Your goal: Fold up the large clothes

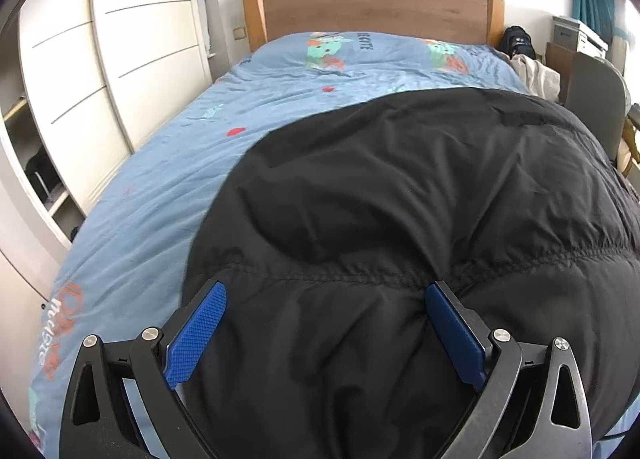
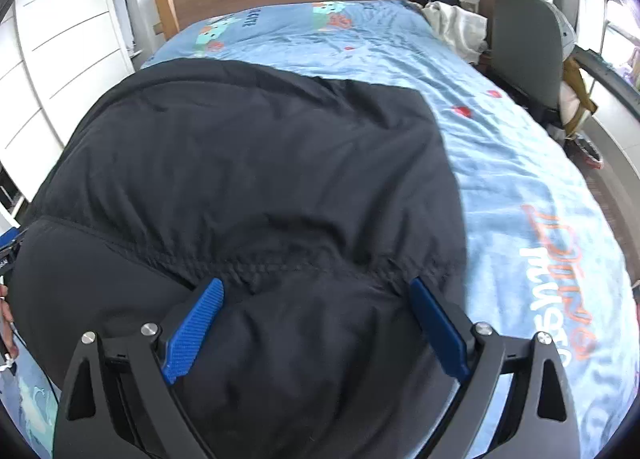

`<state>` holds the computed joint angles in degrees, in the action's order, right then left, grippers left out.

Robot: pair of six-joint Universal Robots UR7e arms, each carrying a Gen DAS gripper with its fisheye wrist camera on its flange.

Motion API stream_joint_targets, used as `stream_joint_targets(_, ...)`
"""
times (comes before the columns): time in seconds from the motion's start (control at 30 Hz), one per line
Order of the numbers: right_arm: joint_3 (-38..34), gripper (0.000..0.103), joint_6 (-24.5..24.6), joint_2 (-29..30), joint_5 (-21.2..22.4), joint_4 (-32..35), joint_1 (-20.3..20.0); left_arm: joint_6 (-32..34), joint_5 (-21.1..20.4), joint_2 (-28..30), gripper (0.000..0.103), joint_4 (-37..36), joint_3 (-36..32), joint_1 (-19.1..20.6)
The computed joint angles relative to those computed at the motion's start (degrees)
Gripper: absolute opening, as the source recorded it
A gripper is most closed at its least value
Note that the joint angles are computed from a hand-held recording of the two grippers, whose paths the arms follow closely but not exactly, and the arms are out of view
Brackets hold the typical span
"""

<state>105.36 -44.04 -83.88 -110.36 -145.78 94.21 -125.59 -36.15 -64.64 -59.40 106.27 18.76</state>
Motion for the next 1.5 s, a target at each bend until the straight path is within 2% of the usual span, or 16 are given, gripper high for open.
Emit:
stream_joint_targets(0.07, 0.7, 0.095, -0.5, -1.3, 1.7, -0.2, 0.1, -2.2, -0.4, 0.2, 0.101, 2.0, -0.2, -0.5)
stream_joint_targets(0.23, 2.6, 0.095, -1.2, -3.0, 5.2, 0.7, 1.3, -3.8, -1.2, -1.4, 0.102, 1.5, 2.0, -1.0)
stream_joint_targets(0.37, 3.6, 0.095, -1.5, -1.4, 4.8, -0.6, 1.8, -2.6, -1.6, -2.3, 0.103, -0.6, 3.5, -0.6)
stream_joint_targets(0.5, 3.7, 0.097, 0.1, -0.4, 6.5, -1.3, 0.1, -1.5, -1.7, -2.8, 0.103, -2.2, 4.1, -0.2)
stream_joint_targets(0.87, 3.2, 0.098, -0.2, -2.0, 6.9, -0.7, -2.2, -1.3, -2.9, -5.4, 0.103, -5.5, 6.2, -1.4)
stream_joint_targets(1.07, 1.2, 0.098, -0.1, -5.1, 8.7, 2.6, -3.9, -3.9, -3.6, -14.4, 0.103, -7.2, 12.3, -5.7)
stream_joint_targets(1.2, -1.0, 0.098, 1.0, -7.3, 9.9, 5.4, -5.9, -9.5, -6.0, -19.2, 0.103, -4.3, 14.9, -9.7)
stream_joint_targets(1.37, -1.9, 0.098, -0.3, -12.4, 12.6, 7.8, -7.4, -18.0, -10.3, -20.4, 0.103, 4.0, 13.3, -15.3)
stream_joint_targets(1.5, -2.9, 0.098, -1.9, -18.0, 16.6, 12.3, -8.1, -20.4, -12.6, -19.4, 0.102, 8.5, 10.1, -18.3)
